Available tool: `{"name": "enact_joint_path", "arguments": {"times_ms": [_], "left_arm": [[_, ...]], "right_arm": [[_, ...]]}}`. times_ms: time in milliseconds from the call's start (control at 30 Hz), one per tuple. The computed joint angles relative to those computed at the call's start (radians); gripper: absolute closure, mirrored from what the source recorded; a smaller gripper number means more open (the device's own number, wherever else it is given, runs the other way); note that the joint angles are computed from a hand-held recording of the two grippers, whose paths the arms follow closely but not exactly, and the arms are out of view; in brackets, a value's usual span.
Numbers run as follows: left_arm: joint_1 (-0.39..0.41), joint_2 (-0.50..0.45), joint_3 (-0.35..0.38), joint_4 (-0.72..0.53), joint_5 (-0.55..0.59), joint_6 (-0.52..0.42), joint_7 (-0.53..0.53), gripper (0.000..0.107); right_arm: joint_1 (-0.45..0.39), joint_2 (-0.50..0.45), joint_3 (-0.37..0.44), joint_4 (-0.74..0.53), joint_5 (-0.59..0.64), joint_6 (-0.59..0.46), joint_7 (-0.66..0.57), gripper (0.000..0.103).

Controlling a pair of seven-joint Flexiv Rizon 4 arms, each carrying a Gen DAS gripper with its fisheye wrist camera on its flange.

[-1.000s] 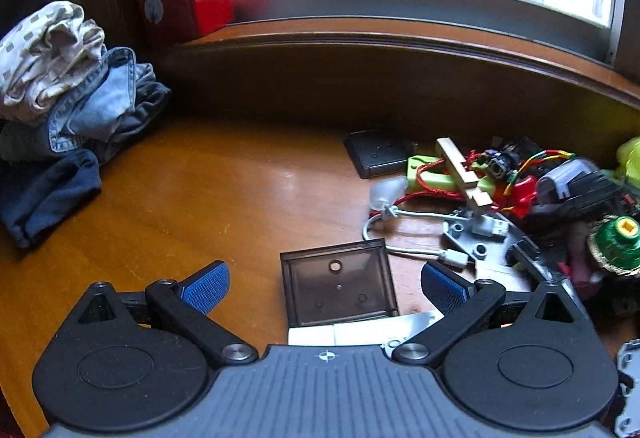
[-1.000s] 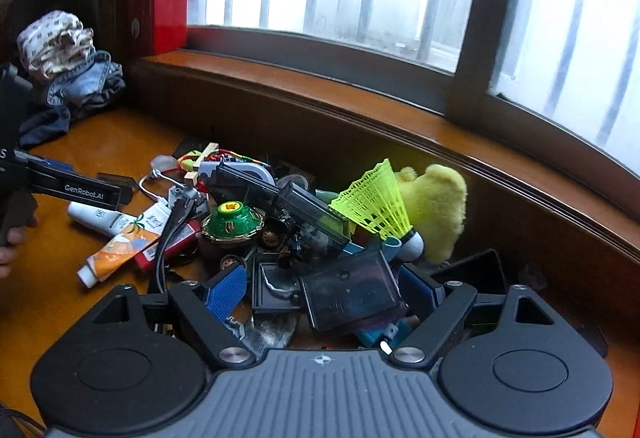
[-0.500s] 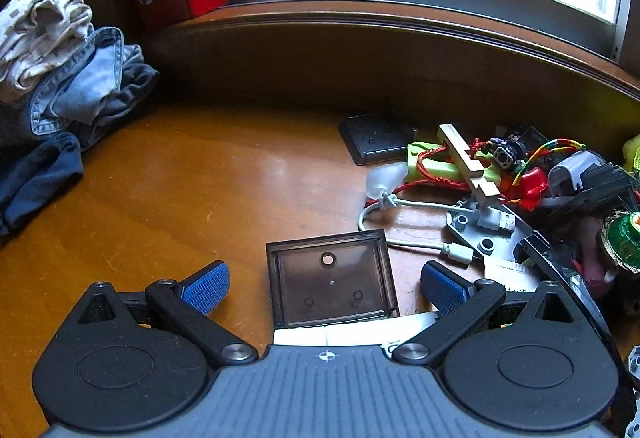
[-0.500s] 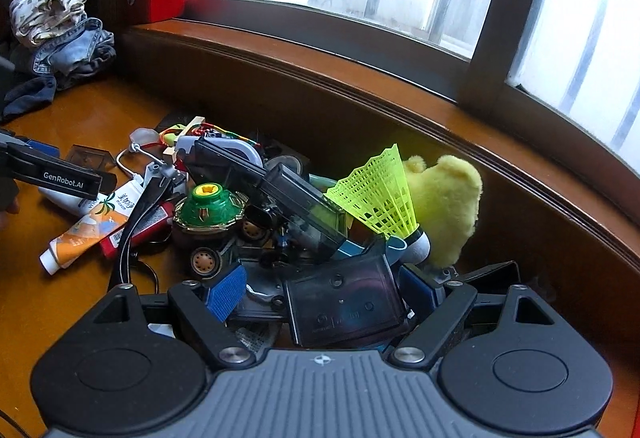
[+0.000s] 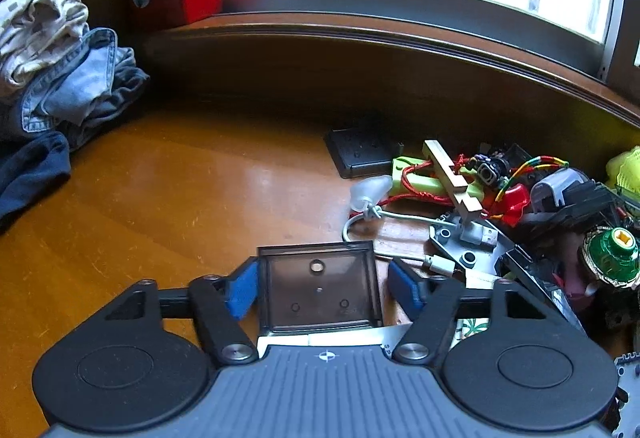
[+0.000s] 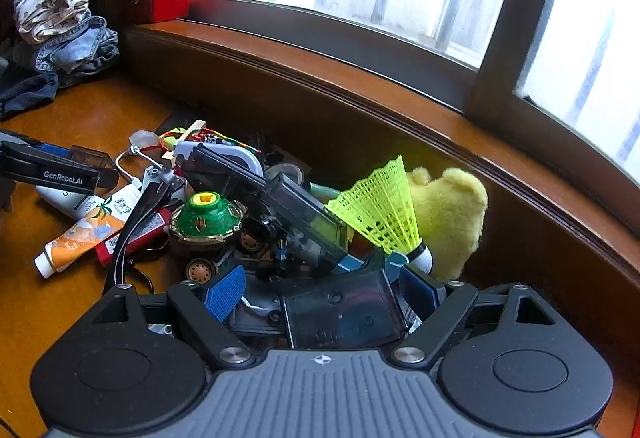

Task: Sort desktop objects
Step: 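Grasp the smoky clear square case with the left gripper while the right grasps a dark case, then lift the smoky case with the left gripper while the right lifts the dark case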

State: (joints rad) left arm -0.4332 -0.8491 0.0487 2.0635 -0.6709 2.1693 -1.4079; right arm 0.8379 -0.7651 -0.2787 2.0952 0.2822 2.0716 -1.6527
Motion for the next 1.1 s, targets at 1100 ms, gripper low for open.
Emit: {"name": "enact_joint_path", "arguments": {"times_ms": [1100], "left_arm": [[0.081, 0.073, -0.052, 0.036, 0.182, 0.023, -0.077, 0.046]], "right_arm": [[-0.098, 0.023, 0.120, 0.029, 0.037, 0.106, 0.065, 0.035]]}}
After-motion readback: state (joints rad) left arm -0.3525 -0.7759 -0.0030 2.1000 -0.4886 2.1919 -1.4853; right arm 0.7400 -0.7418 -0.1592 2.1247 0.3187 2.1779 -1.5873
